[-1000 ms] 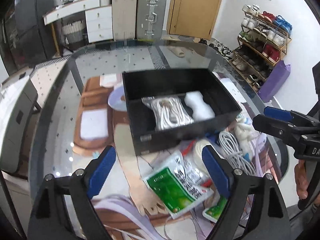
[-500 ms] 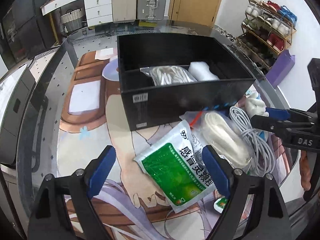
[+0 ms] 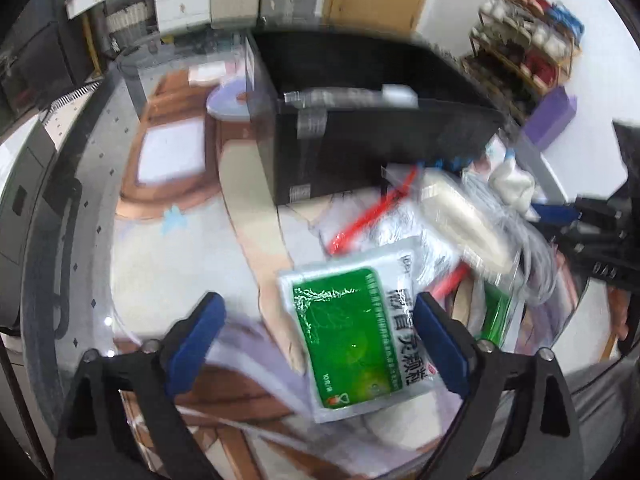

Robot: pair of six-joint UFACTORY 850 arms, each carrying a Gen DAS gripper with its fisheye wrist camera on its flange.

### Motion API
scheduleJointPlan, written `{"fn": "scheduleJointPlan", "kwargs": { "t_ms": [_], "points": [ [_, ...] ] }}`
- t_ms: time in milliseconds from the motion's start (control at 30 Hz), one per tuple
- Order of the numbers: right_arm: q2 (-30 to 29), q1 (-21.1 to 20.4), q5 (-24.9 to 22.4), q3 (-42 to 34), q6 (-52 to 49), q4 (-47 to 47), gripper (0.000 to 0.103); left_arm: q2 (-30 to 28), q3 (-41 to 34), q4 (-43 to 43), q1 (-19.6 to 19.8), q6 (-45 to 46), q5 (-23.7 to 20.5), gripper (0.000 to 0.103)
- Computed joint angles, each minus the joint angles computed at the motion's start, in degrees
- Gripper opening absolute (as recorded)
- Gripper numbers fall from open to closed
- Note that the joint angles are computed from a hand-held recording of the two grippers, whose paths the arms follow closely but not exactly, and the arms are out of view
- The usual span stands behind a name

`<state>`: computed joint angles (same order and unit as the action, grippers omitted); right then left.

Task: Organize soft objects
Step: 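Grasp the white plush bunny with the right tool while the left tool grasps the green medicine packet, then lift the bunny with the right tool while the left tool lifts the green packet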

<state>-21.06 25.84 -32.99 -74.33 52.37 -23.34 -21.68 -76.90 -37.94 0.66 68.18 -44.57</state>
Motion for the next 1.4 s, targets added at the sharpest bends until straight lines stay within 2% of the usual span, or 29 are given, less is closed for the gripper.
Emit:
{"fn": "scheduleJointPlan", "kwargs": {
  "t_ms": [100, 133, 300, 467, 567, 800, 833, 933, 967, 1000, 1400],
  "points": [
    [0.6, 0.3, 0.3, 1.1, 0.5, -0.1, 0.038, 3.9, 6.5, -1.4, -1.0, 6.8, 9.6, 0.103],
    [0.6, 0.3, 0.3, 1.3, 0.6, -0.2, 0.038, 4.2, 7.3, -3.1, -0.7, 7.3, 10.5, 0.103],
    [0.4, 0.4, 0.2, 1.2, 0.8, -0.4, 0.038, 4.1, 6.9, -1.6, 0.0, 5.6, 9.1, 0.103],
    [0.1, 0.4, -0.1, 0.9, 1.1, -1.1, 0.038, 2.9, 3.6, 7.1, -0.7, -1.5, 5.0, 0.103],
    [-0.1, 0.6, -0.6, 0.6, 1.2, -1.3, 0.038, 3.5, 4.2, 6.1, -0.3, -1.6, 6.1, 0.103],
    [0.5, 0.8, -0.1, 0.9, 0.7, -0.5, 0.038, 4.5, 5.6, 6.8, 0.7, -0.1, 4.5, 0.099],
    [0.7, 0.9, -0.1, 1.0, 1.5, -1.2, 0.038, 4.8, 6.0, 6.8, 0.6, -0.1, 4.7, 0.097],
    [0.9, 0.9, -0.1, 0.9, 3.7, -3.0, 0.038, 5.0, 5.6, 5.5, 0.3, 1.0, 4.8, 0.078],
    [0.9, 0.8, 0.0, 0.9, 3.9, -3.0, 0.038, 5.0, 5.5, 5.2, 0.3, 1.2, 4.8, 0.065],
    [0.9, 0.7, 0.1, 0.9, 4.2, -3.1, 0.038, 5.1, 5.4, 4.9, 0.3, 1.1, 5.2, 0.056],
    [-0.4, 0.2, 0.7, 0.1, 1.7, -0.4, 0.038, 4.4, 3.9, 4.8, -0.1, 0.8, 4.1, 0.040]
  ]
}}
